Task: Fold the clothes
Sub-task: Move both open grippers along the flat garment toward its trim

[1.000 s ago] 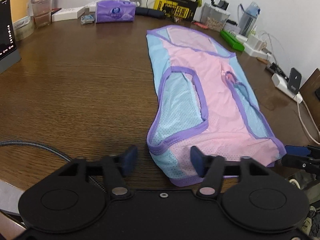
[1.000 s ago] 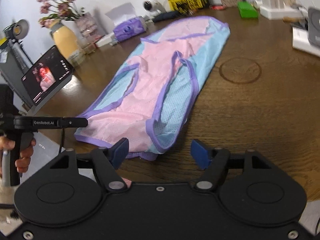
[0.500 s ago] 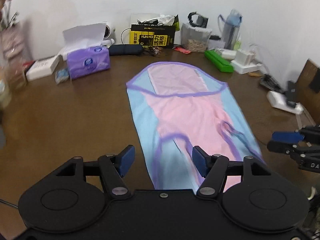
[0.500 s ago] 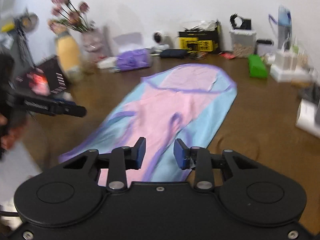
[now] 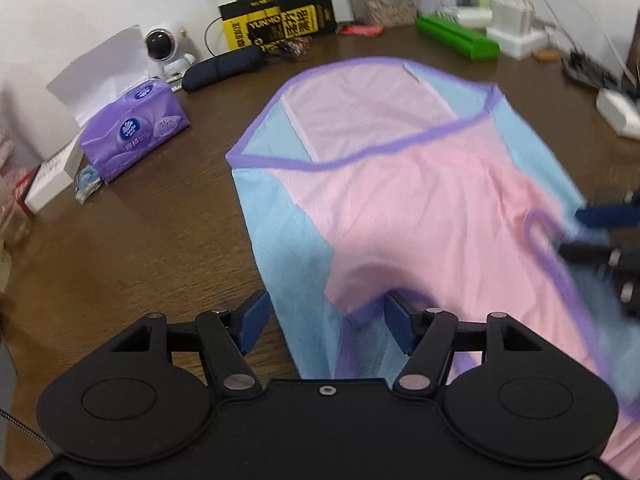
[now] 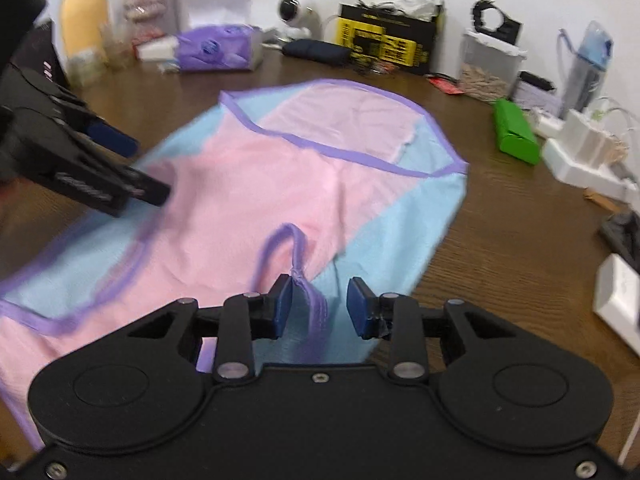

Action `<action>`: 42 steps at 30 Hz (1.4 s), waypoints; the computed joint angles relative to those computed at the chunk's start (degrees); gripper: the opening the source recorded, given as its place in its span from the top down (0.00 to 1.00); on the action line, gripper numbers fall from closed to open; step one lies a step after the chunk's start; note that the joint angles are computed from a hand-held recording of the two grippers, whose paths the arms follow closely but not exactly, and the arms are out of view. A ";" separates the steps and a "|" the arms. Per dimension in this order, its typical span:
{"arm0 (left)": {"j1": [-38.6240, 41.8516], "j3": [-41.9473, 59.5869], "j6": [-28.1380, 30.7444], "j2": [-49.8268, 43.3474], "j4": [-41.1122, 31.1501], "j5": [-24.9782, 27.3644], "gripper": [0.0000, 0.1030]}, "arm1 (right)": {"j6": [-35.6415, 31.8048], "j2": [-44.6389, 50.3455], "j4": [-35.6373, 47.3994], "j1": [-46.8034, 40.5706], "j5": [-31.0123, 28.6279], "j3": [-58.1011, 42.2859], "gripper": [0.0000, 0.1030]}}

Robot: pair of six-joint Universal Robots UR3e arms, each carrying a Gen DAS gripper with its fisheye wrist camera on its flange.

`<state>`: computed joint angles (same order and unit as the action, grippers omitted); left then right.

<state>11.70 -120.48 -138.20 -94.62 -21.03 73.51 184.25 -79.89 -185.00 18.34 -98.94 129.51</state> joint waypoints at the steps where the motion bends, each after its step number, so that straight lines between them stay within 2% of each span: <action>1: 0.46 -0.17 0.28 0.20 -0.29 -0.26 0.39 | 0.45 0.02 -0.63 -0.05 -0.44 0.59 0.87; 4: 1.45 -0.04 0.62 0.42 -1.07 -0.67 0.39 | 0.53 -0.94 -2.09 -0.63 -0.59 2.80 0.90; 9: 4.66 -0.42 -0.05 0.72 -1.03 -1.34 0.39 | -2.46 -1.54 -3.96 0.96 -4.50 5.19 0.90; 11: 6.40 -0.06 0.55 1.39 -3.43 -3.14 0.39 | -4.33 -1.43 -5.27 0.90 -4.24 6.02 0.89; 12: 7.50 -0.06 1.23 2.19 -4.94 -4.73 0.39 | -5.18 -2.03 -5.71 0.47 -3.17 6.65 0.84; 13: 8.72 -0.11 2.04 3.15 -6.57 -6.58 0.39 | -5.74 -3.37 -6.23 -0.53 -1.06 7.73 0.72; 15: 12.93 0.56 4.71 6.55 -13.78 -13.28 0.39 | -6.37 -6.72 -7.96 -3.30 4.04 10.46 0.59; 16: 14.66 1.15 5.89 7.76 -17.23 -16.17 0.39 | -6.61 -10.05 -8.56 -6.29 8.97 12.76 0.56; 18: 17.97 3.58 7.77 9.30 -25.25 -22.13 0.30 | -6.77 -17.04 -6.87 -14.13 20.66 16.44 0.51; 19: 18.61 4.98 6.41 8.98 -26.81 -24.03 0.29 | -6.03 -19.45 -6.27 -17.96 25.75 17.56 0.43; 20: 17.83 6.47 2.84 7.61 -25.14 -24.13 0.29 | -4.43 -19.46 -6.31 -19.38 26.91 16.87 0.39; 21: 16.82 7.23 0.58 6.51 -23.12 -23.15 0.29 | -4.07 -17.08 -7.50 -18.40 24.75 15.22 0.39; 23: 10.38 9.28 -6.58 1.35 -12.59 -14.55 0.29 | -2.92 -12.41 -9.18 -15.82 19.29 11.42 0.39; 25: 6.69 10.18 -8.73 -1.96 -7.51 -9.45 0.29 | -2.21 -6.46 -6.97 -13.12 14.50 5.46 0.61; 29: -0.85 13.61 -11.69 -10.09 -0.41 0.92 0.29 | -1.82 -2.08 -2.72 -12.40 14.79 0.94 0.62; 32: -3.13 13.81 -11.59 -12.65 2.27 4.19 0.29 | -1.90 -0.44 -1.82 -12.32 14.84 0.09 0.62; 35: -2.85 12.45 -10.74 -12.35 3.82 3.94 0.29 | -2.58 0.03 -1.68 -12.15 14.76 0.06 0.62; 38: 1.31 11.56 -10.59 -9.20 2.27 -1.95 0.29 | -2.24 -1.23 -1.55 -12.94 15.34 0.07 0.60; 40: 4.07 14.08 -12.05 -8.43 -0.28 -5.26 0.29 | -1.09 -6.10 -0.50 -11.30 14.67 0.26 0.50; 42: 5.18 19.75 -11.73 -10.29 -5.61 -6.89 0.28 | 0.08 -9.09 3.03 -6.34 10.48 -2.07 0.40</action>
